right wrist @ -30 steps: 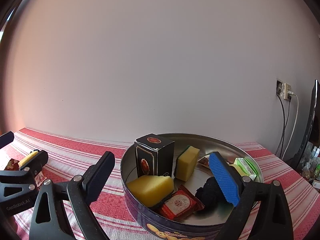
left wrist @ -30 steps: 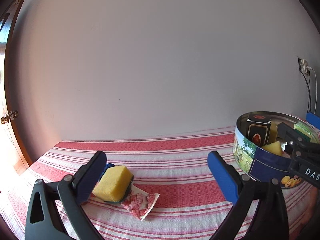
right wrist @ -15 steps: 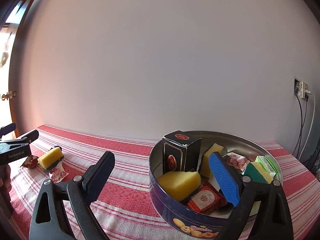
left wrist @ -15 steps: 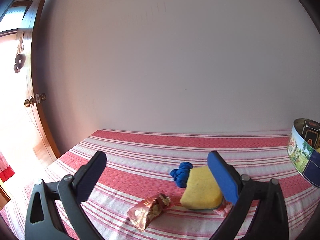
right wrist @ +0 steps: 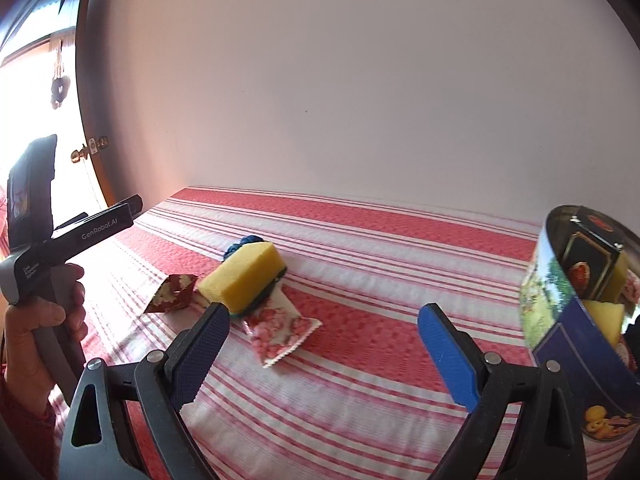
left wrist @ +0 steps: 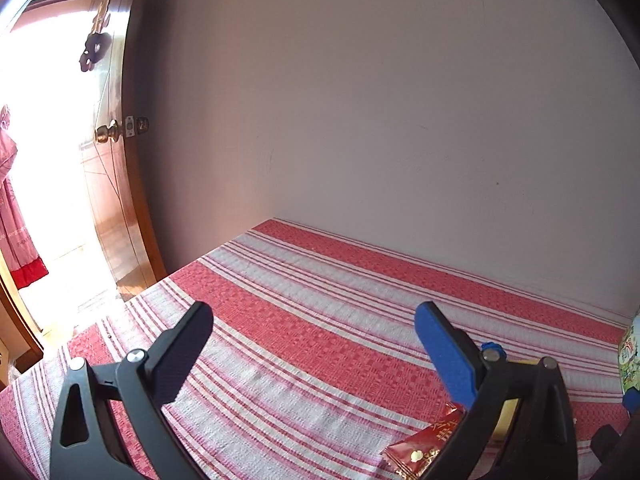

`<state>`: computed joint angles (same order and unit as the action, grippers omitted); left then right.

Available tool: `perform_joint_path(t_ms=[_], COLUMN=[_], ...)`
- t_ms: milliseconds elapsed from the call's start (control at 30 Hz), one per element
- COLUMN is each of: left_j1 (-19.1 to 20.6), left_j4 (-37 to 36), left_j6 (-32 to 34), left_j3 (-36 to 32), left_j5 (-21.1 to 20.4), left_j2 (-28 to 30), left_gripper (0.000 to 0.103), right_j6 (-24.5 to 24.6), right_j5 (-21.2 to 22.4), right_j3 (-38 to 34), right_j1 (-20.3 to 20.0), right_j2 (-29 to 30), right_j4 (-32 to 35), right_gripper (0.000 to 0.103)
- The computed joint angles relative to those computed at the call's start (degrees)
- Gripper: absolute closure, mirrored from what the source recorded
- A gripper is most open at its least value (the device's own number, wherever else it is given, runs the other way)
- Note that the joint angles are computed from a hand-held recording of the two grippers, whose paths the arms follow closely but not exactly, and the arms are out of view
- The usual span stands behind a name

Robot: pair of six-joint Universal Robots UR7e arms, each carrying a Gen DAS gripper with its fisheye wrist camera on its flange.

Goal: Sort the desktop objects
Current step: 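Grasp the yellow sponge by the blue ball with the right gripper while the left gripper grasps the red-gold packet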

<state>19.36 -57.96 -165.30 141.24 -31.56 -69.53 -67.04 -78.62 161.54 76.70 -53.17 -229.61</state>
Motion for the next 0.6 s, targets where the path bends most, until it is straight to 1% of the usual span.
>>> perform_joint_path(t_ms=[100,167,267,333,367,400,433,467,500,533,600], left_j1=[-0.4,-0.3,-0.4,-0.5,-0.9,-1.0,-0.8,-0.9,-1.1,-1.6,-3.2], left_j4=[-0.2,0.6,2.2,3.3,3.4,3.5,3.4,2.8,2.1,1.4,0.5], left_j6=[-0.4,-0.3,-0.7,-1.0,-1.1,-1.1,-0.8,0.0,0.8,1.1,2.0], left_j3=[0.4,0.0,-1.2,-1.2,-1.2,-1.2,-1.2,-0.8,-0.1,0.5,2.1], left_j5=[-0.2,-0.6,-1.6,-2.1,-2.5,-2.8,-2.9,-2.9,-2.7,-2.6,-2.1], left_j2=[-0.5,-0.1,1.4,1.2,1.2,1.1,0.6,-0.4,-1.9,-3.1,-6.0], left_gripper=[0.001,0.001,0.001,0.001,0.001,0.001,0.001,0.001,0.001,0.001,0.001], right_j6=[6.2,11.0,17.4,20.6,22.0,23.4,24.8,25.9,26.3,26.1,24.5], right_j5=[-3.3,-7.0,-13.2,-17.3,-19.1,-20.4,-21.7,-22.8,-22.1,-21.0,-19.1], right_j3=[-2.3,-4.9,-9.1,-12.2,-13.7,-14.8,-15.7,-16.3,-16.3,-15.9,-14.8], right_j1=[5.2,9.6,15.1,18.4,19.7,20.5,21.1,21.4,21.0,20.4,19.3], right_j2=[4.5,7.1,12.2,14.5,15.0,15.4,15.6,15.8,15.4,15.0,14.1], right_j4=[-0.8,1.0,0.1,2.5,4.9,6.7,8.1,8.9,9.3,9.3,8.4], right_gripper=[0.006,0.006,0.006,0.006,0.009,0.016,0.037,0.04,0.042,0.046,0.049])
